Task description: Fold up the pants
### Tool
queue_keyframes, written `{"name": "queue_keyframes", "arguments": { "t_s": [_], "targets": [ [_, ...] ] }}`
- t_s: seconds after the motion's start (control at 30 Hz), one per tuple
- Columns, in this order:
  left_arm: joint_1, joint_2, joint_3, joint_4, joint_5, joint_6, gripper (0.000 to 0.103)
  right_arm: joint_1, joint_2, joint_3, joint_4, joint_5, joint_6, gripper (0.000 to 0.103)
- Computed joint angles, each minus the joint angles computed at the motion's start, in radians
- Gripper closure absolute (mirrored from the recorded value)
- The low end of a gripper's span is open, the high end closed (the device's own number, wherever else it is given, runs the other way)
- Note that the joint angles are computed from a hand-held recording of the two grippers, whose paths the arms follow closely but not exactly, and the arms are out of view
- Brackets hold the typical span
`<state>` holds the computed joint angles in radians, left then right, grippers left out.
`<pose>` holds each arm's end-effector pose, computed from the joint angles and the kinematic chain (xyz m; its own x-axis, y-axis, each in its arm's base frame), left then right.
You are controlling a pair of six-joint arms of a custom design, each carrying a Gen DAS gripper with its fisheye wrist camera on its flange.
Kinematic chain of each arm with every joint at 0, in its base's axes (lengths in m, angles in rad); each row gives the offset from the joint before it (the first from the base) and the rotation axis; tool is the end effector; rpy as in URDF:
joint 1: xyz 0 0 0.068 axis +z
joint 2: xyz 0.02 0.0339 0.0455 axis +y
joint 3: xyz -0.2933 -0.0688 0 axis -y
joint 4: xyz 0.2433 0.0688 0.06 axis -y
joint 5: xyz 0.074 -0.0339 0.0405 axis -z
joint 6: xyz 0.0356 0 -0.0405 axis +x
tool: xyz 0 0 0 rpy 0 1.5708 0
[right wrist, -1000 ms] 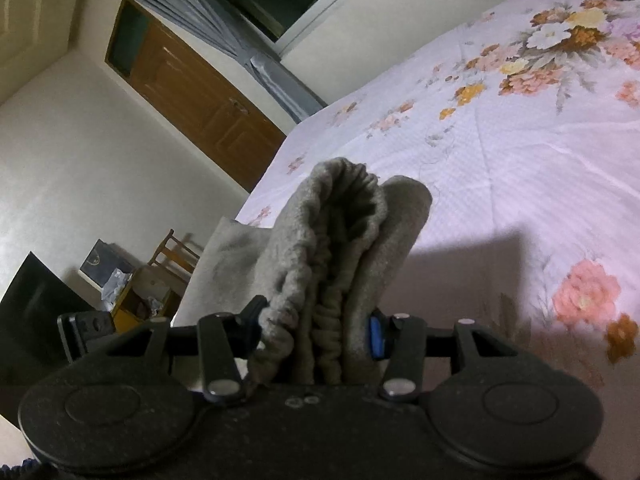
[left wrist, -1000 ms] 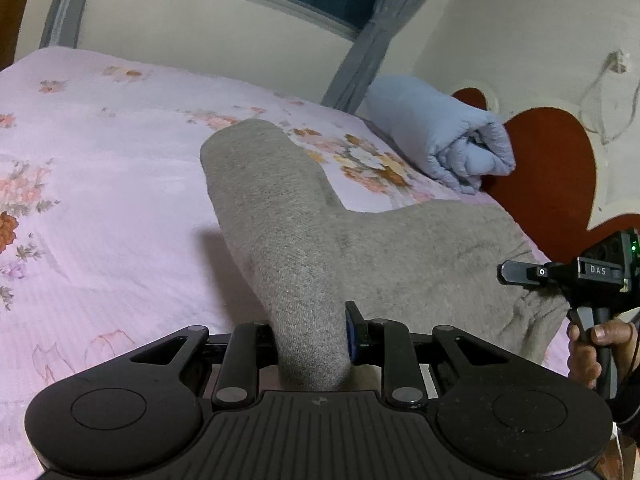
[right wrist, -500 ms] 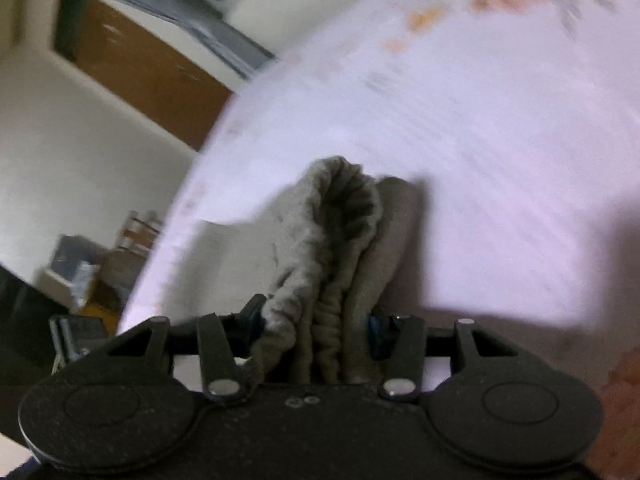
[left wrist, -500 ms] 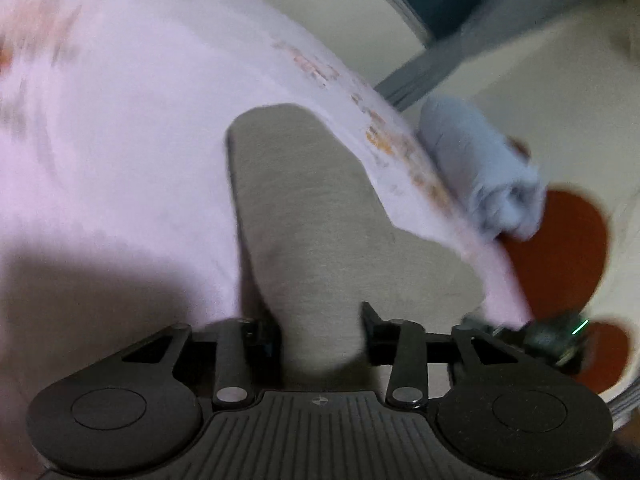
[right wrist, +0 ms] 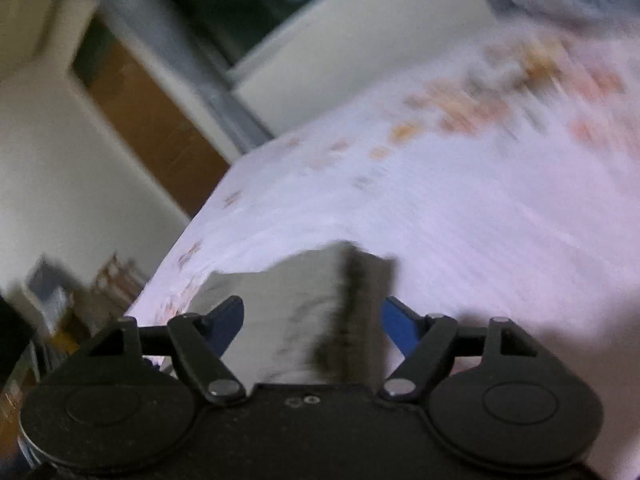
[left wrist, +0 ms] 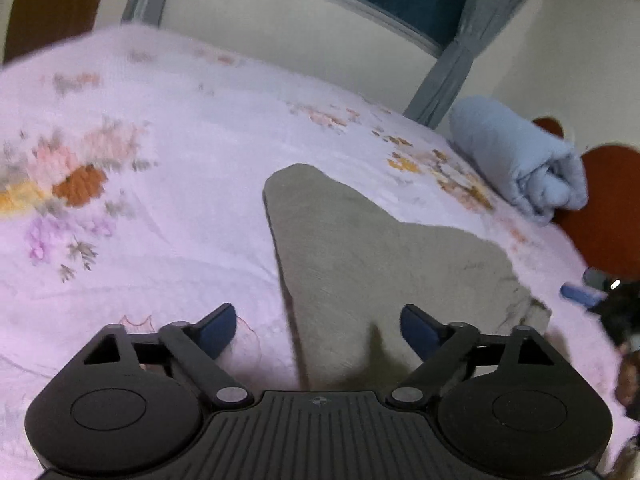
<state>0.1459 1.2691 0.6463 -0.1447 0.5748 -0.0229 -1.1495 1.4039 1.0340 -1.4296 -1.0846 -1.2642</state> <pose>0.2405 0.0158 0.2282 -0.6929 -0.1212 -0.7108 0.2493 0.8847 -0.3939 0.1102 -0.1690 0.2824 -0.6049 0.2605 -0.7525 -0.2263 0.8498 0.4760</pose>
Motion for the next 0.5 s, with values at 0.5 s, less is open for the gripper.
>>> {"name": "queue_keyframes", "arguments": {
  "t_s": [0.5],
  "targets": [
    [-0.039,0.017,-0.021,0.144,-0.143,-0.12,0.004,0.149,-0.12,-0.133,0.378,0.025,0.425,0.061]
  ]
}}
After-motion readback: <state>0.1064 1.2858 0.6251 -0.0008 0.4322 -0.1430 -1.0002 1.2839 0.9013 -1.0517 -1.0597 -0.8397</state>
